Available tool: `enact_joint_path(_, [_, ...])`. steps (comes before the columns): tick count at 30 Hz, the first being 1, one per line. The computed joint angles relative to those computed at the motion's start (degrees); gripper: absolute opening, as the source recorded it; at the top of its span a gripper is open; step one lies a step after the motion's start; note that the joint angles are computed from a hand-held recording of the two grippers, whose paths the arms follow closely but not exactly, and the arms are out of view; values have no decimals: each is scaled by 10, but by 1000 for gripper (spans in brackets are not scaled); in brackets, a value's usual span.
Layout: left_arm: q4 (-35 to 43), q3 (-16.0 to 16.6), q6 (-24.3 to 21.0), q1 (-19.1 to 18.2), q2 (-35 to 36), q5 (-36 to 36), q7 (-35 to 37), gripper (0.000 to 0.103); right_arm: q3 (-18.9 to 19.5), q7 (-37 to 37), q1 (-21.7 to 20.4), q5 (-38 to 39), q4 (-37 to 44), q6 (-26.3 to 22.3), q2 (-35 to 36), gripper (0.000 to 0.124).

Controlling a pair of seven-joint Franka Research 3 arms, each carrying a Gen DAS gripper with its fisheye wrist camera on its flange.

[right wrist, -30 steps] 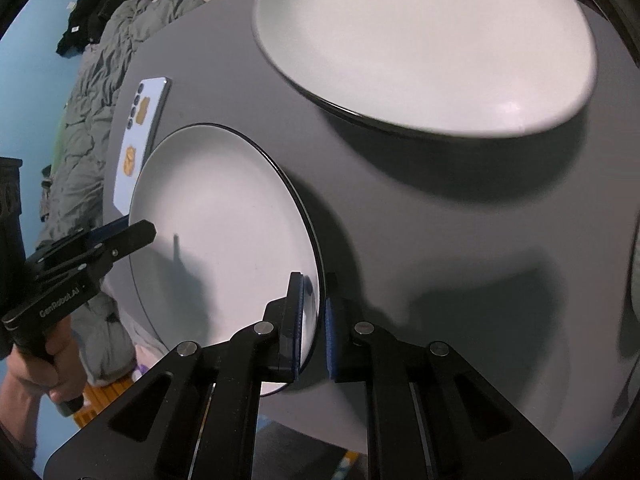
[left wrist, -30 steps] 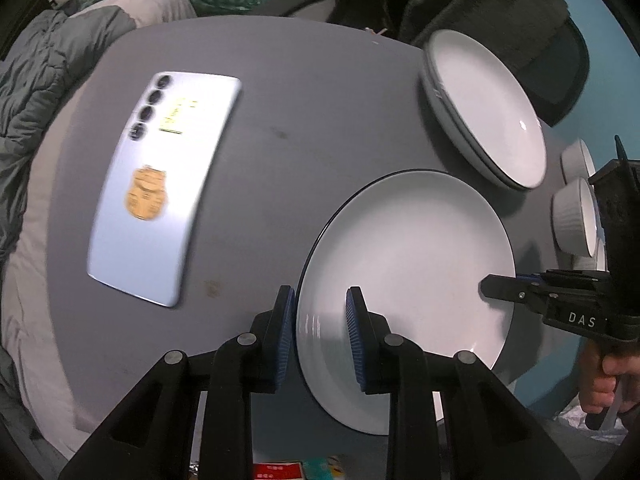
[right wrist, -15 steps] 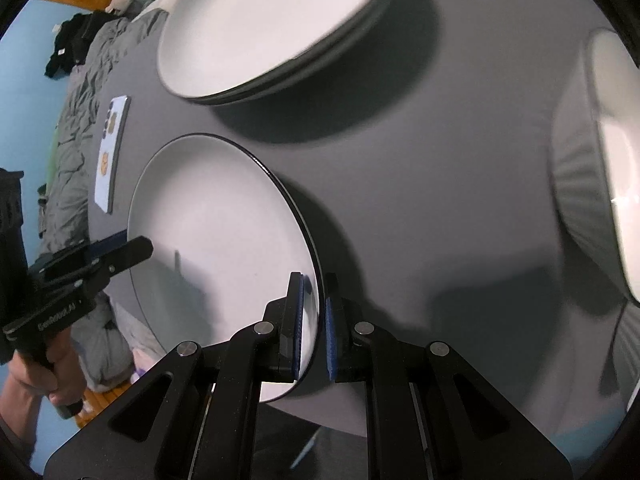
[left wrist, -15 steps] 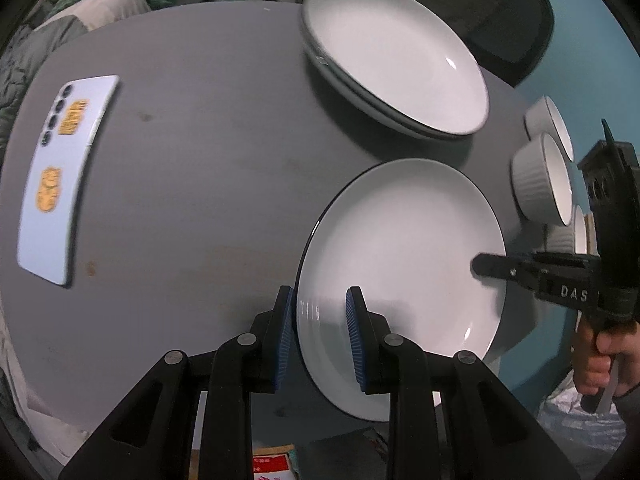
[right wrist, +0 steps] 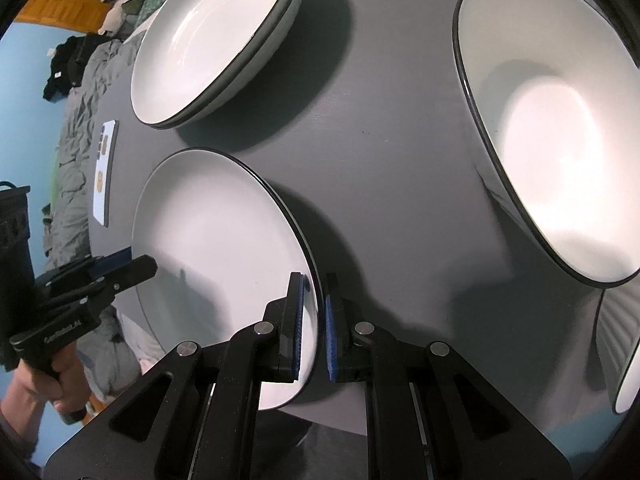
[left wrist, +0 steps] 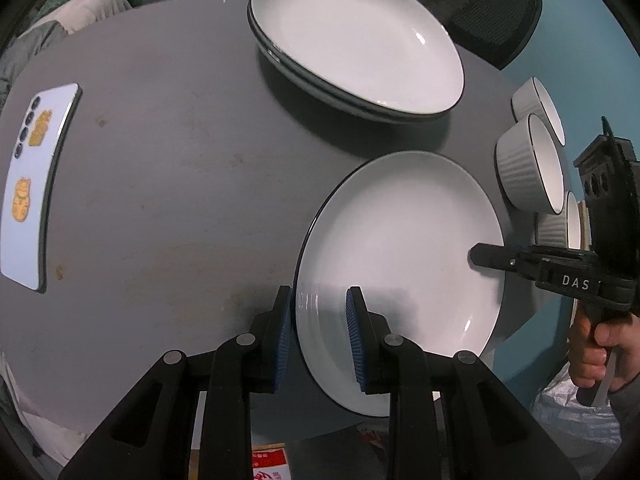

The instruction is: Organize plates and bowls

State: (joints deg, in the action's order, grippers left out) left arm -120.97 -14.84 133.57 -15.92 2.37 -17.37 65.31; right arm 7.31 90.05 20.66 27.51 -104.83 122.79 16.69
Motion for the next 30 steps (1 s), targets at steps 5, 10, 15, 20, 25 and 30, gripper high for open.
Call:
enact_joint_path(5, [3,-4,-7,-2,10,1,-10,26,2,5,2,14,-20,18,-9,13])
enact_joint_path(10, [5,-7,-2,-5,16,3,-21,26,3,5,2,26,-48,42,-25,14])
enact_joint_path(15, [3,-6,5,-2,18,-7,-24,26,3,-1,-1,36,-57,52,-29,14])
enact_joint_path(20, [5,-6,6,-1,19,-1,-34,25,1,-16,-5,33,-51,45,-27,15])
enact_joint_path(25, [9,-8,9,-3,24,4,-44,21,0,-11,-1,16,-42,37,-22,14])
enact_joint_path(30, [9,-7,1,-2,19,9,-52,22,2,-12,3,6,-36,34,-21,13])
